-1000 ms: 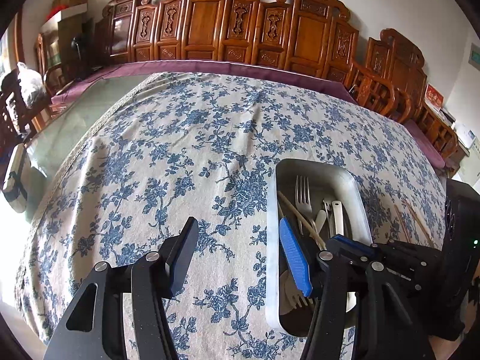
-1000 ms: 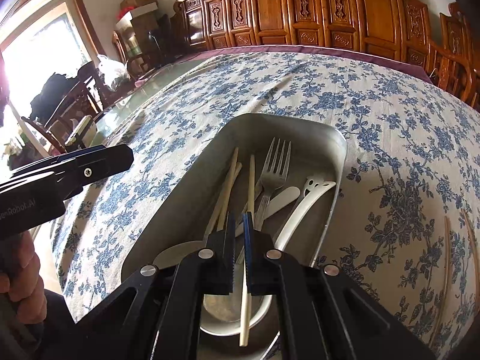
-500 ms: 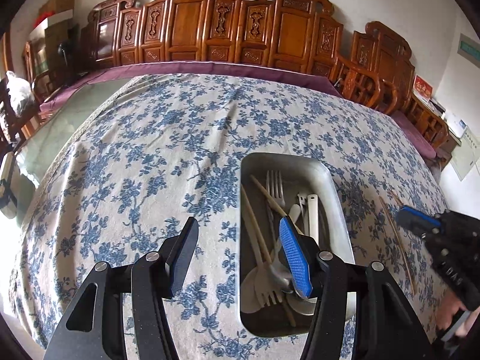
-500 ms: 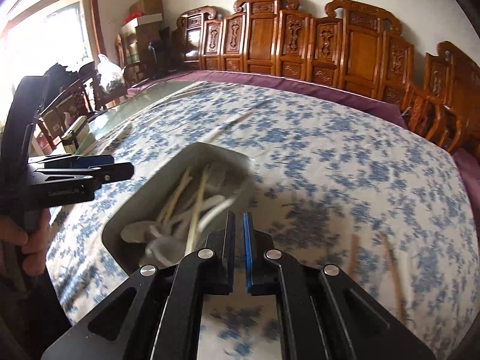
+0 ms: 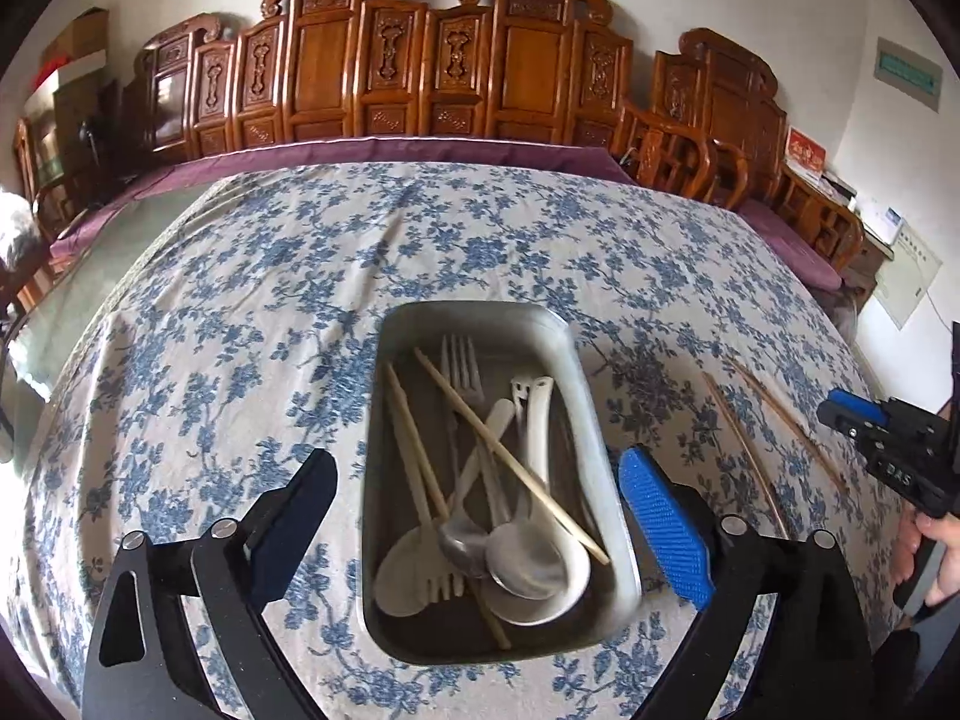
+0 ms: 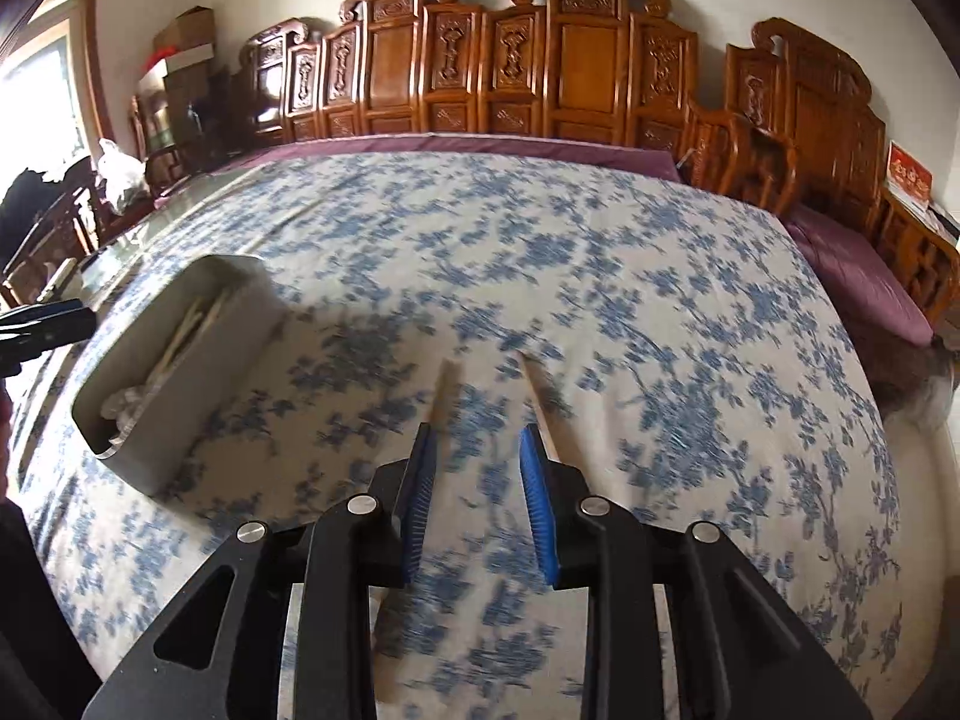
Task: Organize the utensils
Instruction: 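Reach the right tool to a wooden chopstick on the cloth and grasp it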
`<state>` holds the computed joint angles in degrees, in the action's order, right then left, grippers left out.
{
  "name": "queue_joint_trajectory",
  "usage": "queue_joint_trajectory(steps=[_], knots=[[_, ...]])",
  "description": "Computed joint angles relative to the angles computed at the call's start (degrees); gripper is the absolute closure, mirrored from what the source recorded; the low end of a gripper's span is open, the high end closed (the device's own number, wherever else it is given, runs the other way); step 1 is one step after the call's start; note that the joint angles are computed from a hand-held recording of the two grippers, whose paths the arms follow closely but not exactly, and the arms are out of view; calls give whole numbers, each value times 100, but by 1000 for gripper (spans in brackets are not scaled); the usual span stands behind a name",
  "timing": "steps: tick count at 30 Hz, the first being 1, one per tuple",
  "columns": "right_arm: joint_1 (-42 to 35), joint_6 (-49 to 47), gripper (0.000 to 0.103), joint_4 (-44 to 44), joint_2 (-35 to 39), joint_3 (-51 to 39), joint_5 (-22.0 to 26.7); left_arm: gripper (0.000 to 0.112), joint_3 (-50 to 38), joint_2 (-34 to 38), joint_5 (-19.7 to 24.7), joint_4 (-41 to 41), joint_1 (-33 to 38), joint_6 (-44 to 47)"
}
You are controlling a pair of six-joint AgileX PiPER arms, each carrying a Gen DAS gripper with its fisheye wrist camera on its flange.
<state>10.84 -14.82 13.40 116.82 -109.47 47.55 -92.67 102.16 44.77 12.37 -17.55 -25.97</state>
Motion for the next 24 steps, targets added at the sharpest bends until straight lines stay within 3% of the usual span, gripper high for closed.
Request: queue_joint_trajectory(steps=[5,13,18,21,22,24], knots=[[-293,-190,72,-15,550,-440,497,18,-178,88,133,124,-342,-111],[-363,-207,72,-224,1092,-1009,828,18,-683,489,680,452,-963,-255],[-328,-321,73,-368,1270,-1449,1260,18,-935,806,803,64,-1234,-256],[-368,-436,84,-277,1306,-1570,1477,18,-1380,1158,973,-7,-1477,-195],[-381,-464,94,-262,1313,-1604,1543,18,-1566,1292,1059,-4,-1558,-165],[-403,-496,97,-238,1279,-1568,1583,18,-1965,1570,1244,3,-1695,-111]])
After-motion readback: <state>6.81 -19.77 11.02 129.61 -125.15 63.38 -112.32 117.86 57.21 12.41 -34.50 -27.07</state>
